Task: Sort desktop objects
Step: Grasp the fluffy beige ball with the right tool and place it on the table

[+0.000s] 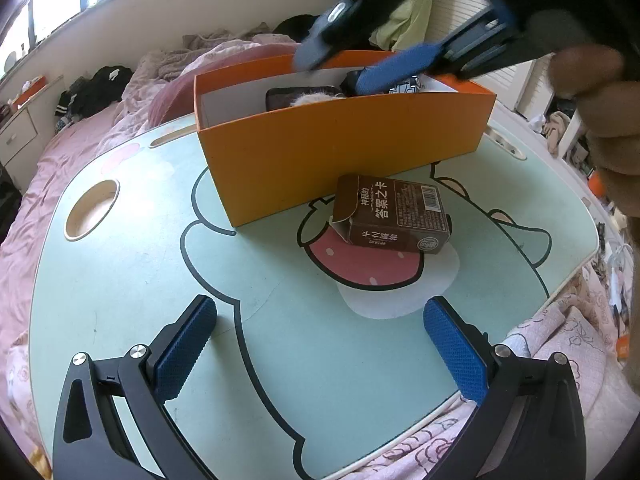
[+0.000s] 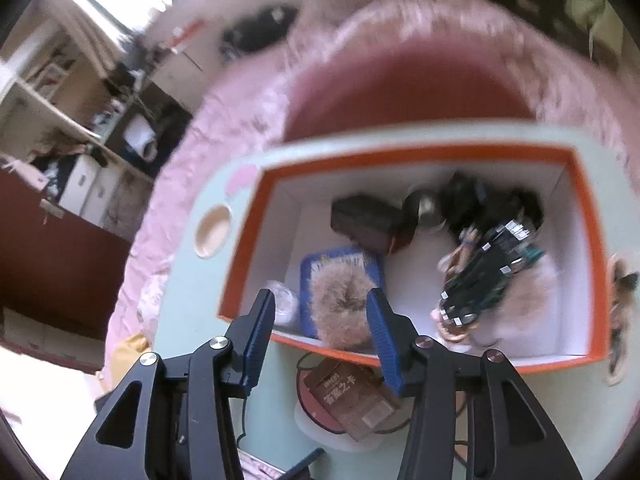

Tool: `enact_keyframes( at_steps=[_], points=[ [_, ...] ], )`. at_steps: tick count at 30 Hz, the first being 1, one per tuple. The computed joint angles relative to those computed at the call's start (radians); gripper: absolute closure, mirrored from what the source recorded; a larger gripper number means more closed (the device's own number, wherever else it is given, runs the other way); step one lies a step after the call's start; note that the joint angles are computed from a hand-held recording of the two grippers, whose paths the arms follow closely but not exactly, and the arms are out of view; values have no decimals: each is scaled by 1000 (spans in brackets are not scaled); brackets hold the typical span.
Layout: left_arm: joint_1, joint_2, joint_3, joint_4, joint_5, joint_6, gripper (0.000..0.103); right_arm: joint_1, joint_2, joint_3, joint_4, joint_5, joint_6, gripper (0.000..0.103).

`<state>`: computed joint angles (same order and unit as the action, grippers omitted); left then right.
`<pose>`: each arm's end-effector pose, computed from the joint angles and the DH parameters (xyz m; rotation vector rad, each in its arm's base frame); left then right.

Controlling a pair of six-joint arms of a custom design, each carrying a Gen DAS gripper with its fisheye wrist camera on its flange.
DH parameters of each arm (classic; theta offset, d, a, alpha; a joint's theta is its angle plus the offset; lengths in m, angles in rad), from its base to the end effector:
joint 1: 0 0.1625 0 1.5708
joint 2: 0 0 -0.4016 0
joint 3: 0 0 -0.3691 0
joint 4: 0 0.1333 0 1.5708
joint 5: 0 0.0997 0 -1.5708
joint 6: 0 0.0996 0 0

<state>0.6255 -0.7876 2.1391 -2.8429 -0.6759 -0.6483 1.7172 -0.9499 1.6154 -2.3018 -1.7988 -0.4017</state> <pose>-0.2478 -0.4393 0.0168 0.3934 2.3261 -0.7440 0.2015 -0.6069 0.1710 0.7762 -2.8012 0.0521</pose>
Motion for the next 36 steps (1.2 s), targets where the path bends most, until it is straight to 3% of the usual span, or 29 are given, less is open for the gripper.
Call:
enact_keyframes(
  at_steps=[2,7,9,12,14,20,22,25,28,32,33,34,36],
  points=[
    [0,1,0,-3,2,2,0,11,19,7,-58,-51,-1,56],
    [-3,-2,4,-2,1,-3,0,27,85,-21,-55,-164,-16,55],
    [-3,0,4,-2,2,-3,0,20,109,-34,-60,-186,-14,64],
    [-3,-2,5,-3,2,-2,0,6,82,-21,-90,-134,-14,69],
    [-3,0,4,-3,2,-2,0,-9,28,0,-96,-38,-32,69],
    [-2,-1,5,-5,2,-1,0,-49,-188,161,-235,168,-175,68],
    [-5,-1,7,-3,3,-5,0,-72,-248,239,-270,163,-246,68],
    [-7,-2,5,5,4,-12,0,-96,-273,355,-404,70,-315,68],
    [-7,-2,5,8,4,-15,0,-136,-243,418,-514,4,-351,68],
    [-7,-2,5,6,4,-14,0,-157,-180,439,-671,-11,-383,66],
    [-7,-3,5,6,4,-14,0,-170,-184,454,-700,8,-397,57],
    [-7,-3,5,6,4,-14,0,-180,-192,466,-713,27,-401,37],
    [-8,-2,5,7,4,-15,0,-208,-221,499,-734,76,-419,14]
  ],
)
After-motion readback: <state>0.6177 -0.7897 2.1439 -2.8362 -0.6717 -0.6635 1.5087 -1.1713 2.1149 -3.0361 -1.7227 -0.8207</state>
